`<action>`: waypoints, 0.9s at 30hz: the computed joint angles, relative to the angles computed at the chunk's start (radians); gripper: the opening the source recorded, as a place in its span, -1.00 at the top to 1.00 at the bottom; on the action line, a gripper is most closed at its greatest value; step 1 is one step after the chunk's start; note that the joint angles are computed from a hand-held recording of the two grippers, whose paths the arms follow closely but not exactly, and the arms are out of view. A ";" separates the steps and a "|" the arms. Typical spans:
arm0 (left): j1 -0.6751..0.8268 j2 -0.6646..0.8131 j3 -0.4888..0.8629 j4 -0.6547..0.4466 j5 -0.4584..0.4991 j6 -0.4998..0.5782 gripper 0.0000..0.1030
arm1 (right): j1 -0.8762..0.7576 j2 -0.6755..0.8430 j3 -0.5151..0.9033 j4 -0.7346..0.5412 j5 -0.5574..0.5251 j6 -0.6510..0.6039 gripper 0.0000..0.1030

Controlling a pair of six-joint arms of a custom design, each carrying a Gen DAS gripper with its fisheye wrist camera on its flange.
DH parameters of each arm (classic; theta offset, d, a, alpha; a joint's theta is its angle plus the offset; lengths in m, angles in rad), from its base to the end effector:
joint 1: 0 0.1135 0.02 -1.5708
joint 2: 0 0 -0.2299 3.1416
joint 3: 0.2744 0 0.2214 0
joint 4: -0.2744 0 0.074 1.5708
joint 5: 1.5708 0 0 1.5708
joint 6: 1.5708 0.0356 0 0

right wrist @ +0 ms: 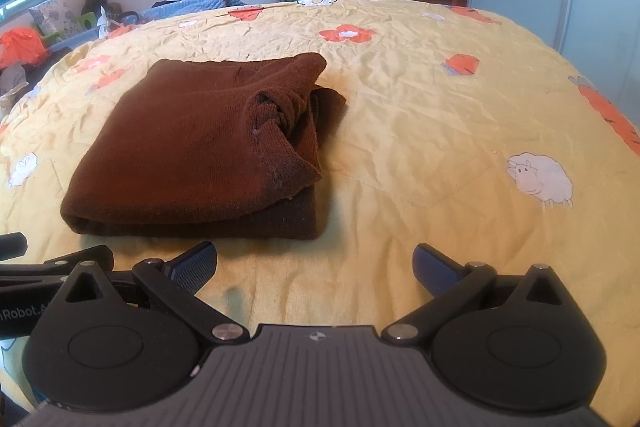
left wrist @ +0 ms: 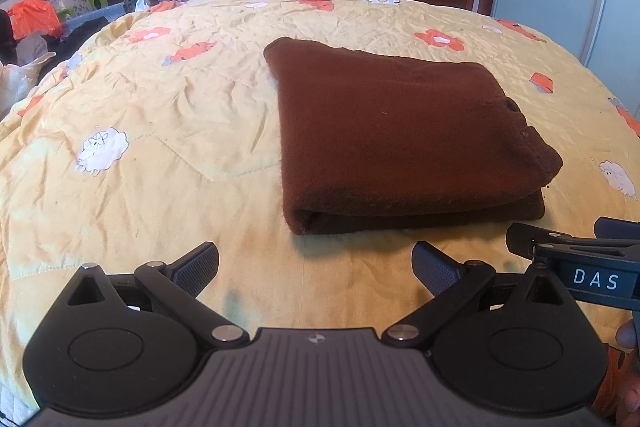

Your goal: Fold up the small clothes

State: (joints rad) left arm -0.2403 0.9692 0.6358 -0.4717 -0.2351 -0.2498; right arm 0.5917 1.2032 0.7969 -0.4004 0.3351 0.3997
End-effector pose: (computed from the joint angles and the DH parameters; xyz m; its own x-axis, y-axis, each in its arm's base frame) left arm 0.1828 -0.0363 0.2117 -0.6969 -0.0767 -0.7130 -0.1007 0.9949 -0.0086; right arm 0.1985 0.1193 0.2212 -0.6835 -0.0166 -0.7298 -0.0780 0.9957 0.0505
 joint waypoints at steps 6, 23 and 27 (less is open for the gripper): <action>0.003 0.005 0.004 -0.003 0.005 -0.001 -1.00 | -0.002 0.006 0.002 0.002 -0.001 -0.003 -1.00; 0.005 -0.075 -0.049 0.042 0.002 0.003 -1.00 | -0.006 0.005 -0.007 0.018 -0.011 -0.019 -1.00; 0.150 -0.075 -0.009 0.013 0.153 0.078 -1.00 | -0.076 -0.021 0.006 0.016 -0.098 -0.057 -1.00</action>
